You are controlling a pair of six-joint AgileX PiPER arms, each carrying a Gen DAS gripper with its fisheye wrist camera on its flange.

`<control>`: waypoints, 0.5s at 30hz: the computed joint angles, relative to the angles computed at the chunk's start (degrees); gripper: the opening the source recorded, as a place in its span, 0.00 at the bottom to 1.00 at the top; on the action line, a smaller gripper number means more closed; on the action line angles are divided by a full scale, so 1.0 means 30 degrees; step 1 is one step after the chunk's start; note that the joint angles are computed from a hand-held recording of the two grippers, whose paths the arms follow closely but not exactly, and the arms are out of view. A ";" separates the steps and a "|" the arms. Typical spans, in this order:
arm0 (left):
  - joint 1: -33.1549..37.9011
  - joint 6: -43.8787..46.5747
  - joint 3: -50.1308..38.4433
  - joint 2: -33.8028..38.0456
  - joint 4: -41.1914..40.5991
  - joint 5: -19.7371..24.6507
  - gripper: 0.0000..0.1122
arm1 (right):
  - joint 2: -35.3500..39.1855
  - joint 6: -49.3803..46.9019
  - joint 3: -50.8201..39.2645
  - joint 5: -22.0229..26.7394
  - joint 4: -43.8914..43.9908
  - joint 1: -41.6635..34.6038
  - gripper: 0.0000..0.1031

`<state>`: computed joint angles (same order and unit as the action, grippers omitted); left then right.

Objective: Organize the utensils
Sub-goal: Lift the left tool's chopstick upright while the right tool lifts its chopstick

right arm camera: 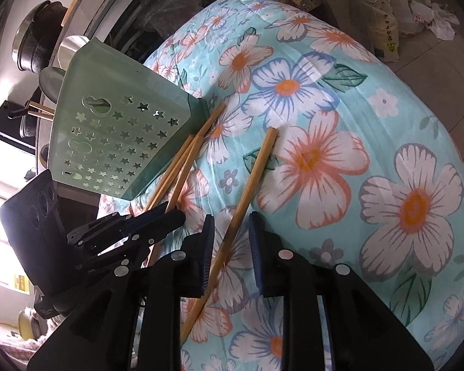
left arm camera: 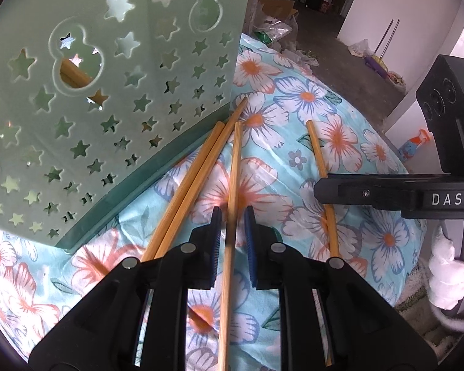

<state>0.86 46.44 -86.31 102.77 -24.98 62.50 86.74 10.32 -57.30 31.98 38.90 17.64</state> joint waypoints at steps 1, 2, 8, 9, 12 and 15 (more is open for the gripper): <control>-0.0069 -0.0018 0.0245 -0.0152 0.0071 -0.0167 0.13 | 0.0133 -0.0029 -0.0090 -0.0011 0.0090 -0.0070 0.22; -0.0181 -0.0126 0.0101 -0.0037 0.0182 -0.0244 0.13 | 0.0243 -0.0114 -0.0131 -0.0060 0.0229 -0.0124 0.22; -0.1080 -0.0907 -0.0372 0.0282 0.1009 -0.1100 0.12 | 0.0676 0.0358 -0.0320 -0.0871 -0.0117 -0.0040 0.16; -0.1206 -0.1013 -0.0222 0.0189 0.1094 -0.1318 0.12 | 0.0738 0.0186 -0.0294 -0.0988 0.0078 -0.0096 0.13; -0.1499 -0.1386 -0.0083 0.0068 0.1379 -0.1750 0.06 | 0.0732 -0.1578 0.0034 -0.1014 0.1982 -0.0656 0.13; -0.1710 -0.1820 -0.0005 -0.0067 0.1573 -0.1838 0.05 | 0.0363 -0.2586 0.0427 -0.0939 0.2926 -0.1004 0.12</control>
<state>-4.27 40.98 -86.33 102.57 -20.26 56.99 87.83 2.56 -56.02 29.17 47.68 14.62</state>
